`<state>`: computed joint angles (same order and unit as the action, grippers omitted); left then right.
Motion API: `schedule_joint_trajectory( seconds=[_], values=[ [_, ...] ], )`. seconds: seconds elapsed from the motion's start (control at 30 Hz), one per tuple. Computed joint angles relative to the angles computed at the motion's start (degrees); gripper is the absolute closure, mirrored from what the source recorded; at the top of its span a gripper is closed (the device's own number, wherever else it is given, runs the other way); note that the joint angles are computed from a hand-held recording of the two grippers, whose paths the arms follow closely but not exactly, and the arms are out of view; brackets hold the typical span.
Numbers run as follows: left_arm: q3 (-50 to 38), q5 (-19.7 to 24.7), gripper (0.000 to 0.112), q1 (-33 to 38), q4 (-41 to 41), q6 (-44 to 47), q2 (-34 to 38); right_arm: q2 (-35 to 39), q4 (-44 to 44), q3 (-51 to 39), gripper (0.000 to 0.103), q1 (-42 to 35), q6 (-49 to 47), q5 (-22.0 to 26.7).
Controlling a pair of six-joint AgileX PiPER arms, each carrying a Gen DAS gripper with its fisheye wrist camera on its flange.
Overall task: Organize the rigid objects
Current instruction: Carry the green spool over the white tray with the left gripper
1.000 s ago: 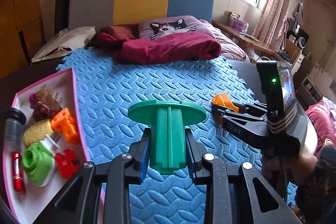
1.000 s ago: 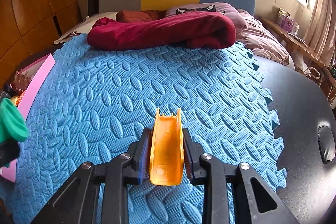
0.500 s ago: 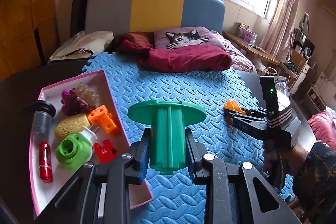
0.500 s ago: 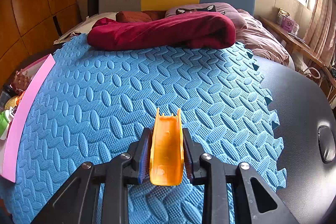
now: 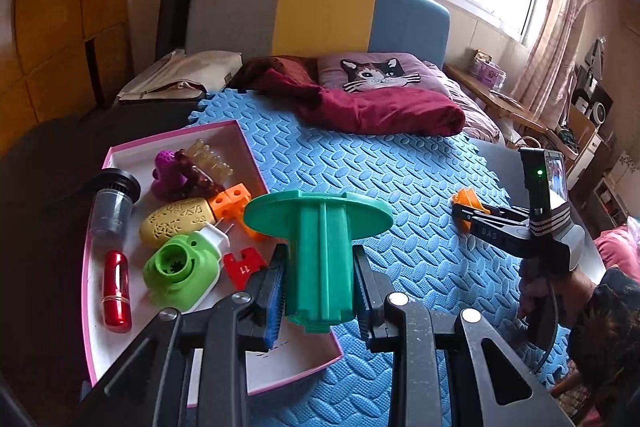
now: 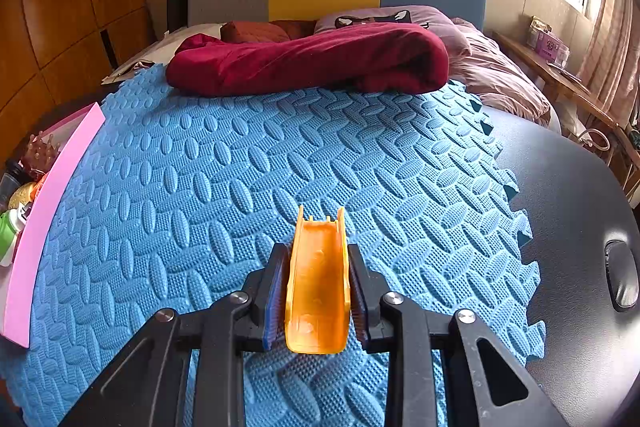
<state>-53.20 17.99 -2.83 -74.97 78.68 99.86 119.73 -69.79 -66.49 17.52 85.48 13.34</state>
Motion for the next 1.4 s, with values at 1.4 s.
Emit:
schedule_joint_trajectory(
  seconds=[1.4],
  values=[
    [-4.1,12.3,0.079,16.4,10.2,14.8,11.8,0.1,0.0,-0.2,0.074,0.3,-0.1,0.8]
  ],
)
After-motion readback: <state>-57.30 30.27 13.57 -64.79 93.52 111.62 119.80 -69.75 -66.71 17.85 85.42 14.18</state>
